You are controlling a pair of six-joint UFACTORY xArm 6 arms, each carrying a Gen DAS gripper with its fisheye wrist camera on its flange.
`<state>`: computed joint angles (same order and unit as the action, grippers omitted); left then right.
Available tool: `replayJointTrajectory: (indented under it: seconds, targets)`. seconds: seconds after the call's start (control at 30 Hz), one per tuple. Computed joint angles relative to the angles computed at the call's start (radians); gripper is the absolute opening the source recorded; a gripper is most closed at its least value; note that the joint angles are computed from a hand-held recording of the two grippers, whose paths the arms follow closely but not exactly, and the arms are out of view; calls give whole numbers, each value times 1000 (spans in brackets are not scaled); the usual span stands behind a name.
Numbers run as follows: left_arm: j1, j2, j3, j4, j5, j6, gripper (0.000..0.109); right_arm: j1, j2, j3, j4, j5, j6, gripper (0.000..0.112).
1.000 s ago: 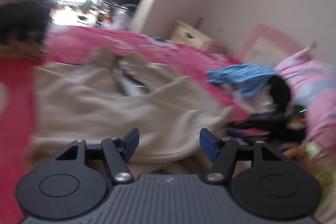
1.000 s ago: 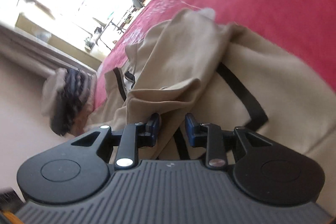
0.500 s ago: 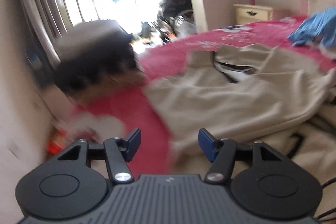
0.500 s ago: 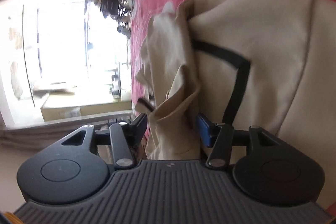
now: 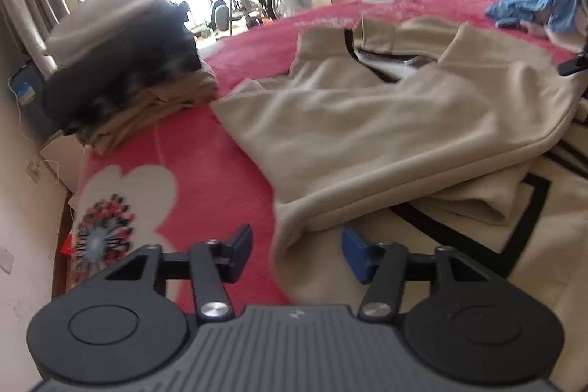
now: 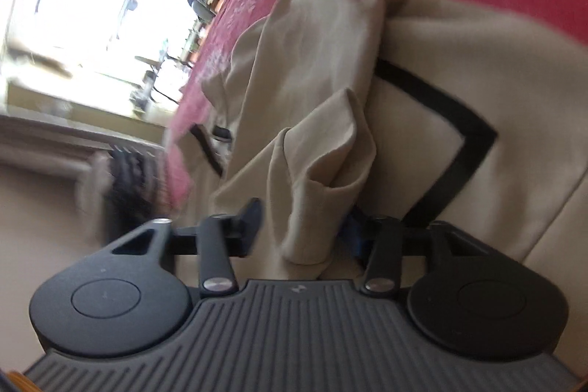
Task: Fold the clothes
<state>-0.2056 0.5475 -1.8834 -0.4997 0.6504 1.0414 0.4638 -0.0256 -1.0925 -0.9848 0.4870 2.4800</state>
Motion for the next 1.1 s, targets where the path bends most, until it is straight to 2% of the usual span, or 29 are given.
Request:
replayJointTrajectory:
  seconds: [0.03, 0.07, 0.17, 0.27, 0.4, 0.5, 0.6, 0.67, 0.73, 0.8, 0.93, 1.0, 1.1]
  targets:
    - [-7, 12, -4, 14, -13, -24, 44, 7, 16, -28, 59, 39, -104, 21]
    - [-10, 25, -15, 23, -11, -45, 36, 14, 21, -46, 88, 72, -175, 14]
    - [-23, 27, -3, 32, -41, -63, 21, 36, 39, -118, 126, 178, -360, 9]
    - [-35, -16, 62, 22, -111, -27, 17, 18, 95, -252, 92, 202, -546, 8]
    - [-60, -98, 172, -38, -227, 45, 15, -23, 171, -456, -36, 173, -742, 8]
    - [-86, -152, 259, -80, -306, 126, 15, -19, 144, -482, -178, 176, -798, 8]
    - [-103, -168, 315, -64, -346, 178, 14, -41, 107, -379, -132, 226, -808, 8]
    - [-103, -166, 326, -41, -326, 180, 13, -70, 89, -291, -29, 244, -827, 8]
    - [-104, -165, 338, -46, -329, 212, 13, -120, 70, -168, 135, 196, -821, 8]
    - [-107, -167, 349, -68, -345, 262, 13, -149, 52, -78, 176, 128, -761, 8]
    - [-104, -171, 347, -70, -334, 278, 12, -128, 38, -115, 41, 144, -694, 8]
    - [-103, -172, 345, -77, -324, 289, 12, -111, 45, -169, -14, 183, -720, 8]
    - [-106, -173, 359, -92, -326, 324, 12, -133, 50, -165, 30, 192, -785, 9]
